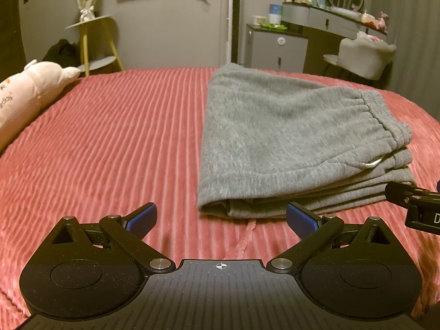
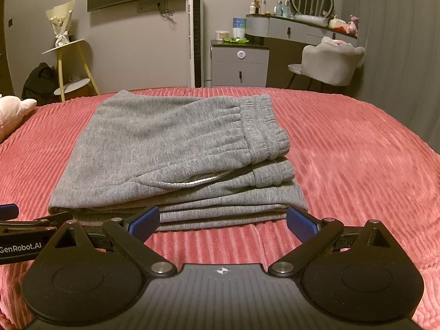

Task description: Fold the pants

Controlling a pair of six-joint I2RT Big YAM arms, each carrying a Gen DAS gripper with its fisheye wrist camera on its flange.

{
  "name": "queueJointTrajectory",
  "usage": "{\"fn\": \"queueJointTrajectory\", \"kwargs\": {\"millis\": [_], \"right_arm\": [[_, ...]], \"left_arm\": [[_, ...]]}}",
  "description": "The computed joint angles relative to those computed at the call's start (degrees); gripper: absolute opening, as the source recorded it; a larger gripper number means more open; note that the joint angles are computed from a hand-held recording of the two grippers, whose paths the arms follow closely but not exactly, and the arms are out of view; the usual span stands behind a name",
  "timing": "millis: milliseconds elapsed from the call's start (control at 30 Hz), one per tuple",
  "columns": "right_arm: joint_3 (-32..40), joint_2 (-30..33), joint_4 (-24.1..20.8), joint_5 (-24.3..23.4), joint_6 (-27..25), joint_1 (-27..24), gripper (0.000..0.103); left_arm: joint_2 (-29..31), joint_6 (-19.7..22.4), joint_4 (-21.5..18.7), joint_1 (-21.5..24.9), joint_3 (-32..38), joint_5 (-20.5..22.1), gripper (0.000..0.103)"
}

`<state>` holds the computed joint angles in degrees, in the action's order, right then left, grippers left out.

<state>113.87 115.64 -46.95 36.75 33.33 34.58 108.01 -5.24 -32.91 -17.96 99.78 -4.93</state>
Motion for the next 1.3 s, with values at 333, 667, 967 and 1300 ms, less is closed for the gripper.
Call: {"fn": "queueJointTrajectory", "kwargs": {"millis": [333,667,967,1300], "right_arm": [[-0.2,-0.1,0.2,-0.3,0.9,-0.1,0.099],[0.0,0.0,-0.1,-0.9,1.9,-0.2,0.099],[-0.2,-0.1,0.0,-1.0,1.9,-0.3,0.099],[-0.3,-0.2,-0.2,-1.4,2.6,-0.4,0.099]], "left_arm": [[0.0,0.1,0.0,-0.1,0.0,-0.3,0.103],[0.1,-0.2,-0.4,-0.3,0.1,-0.5,0.103],[0.0,-0.4,-0.4,-0.3,-0.1,-0.3,0.103],[0.0,-0.2,-0.6,-0.3,-0.1,0.1,0.103]]}}
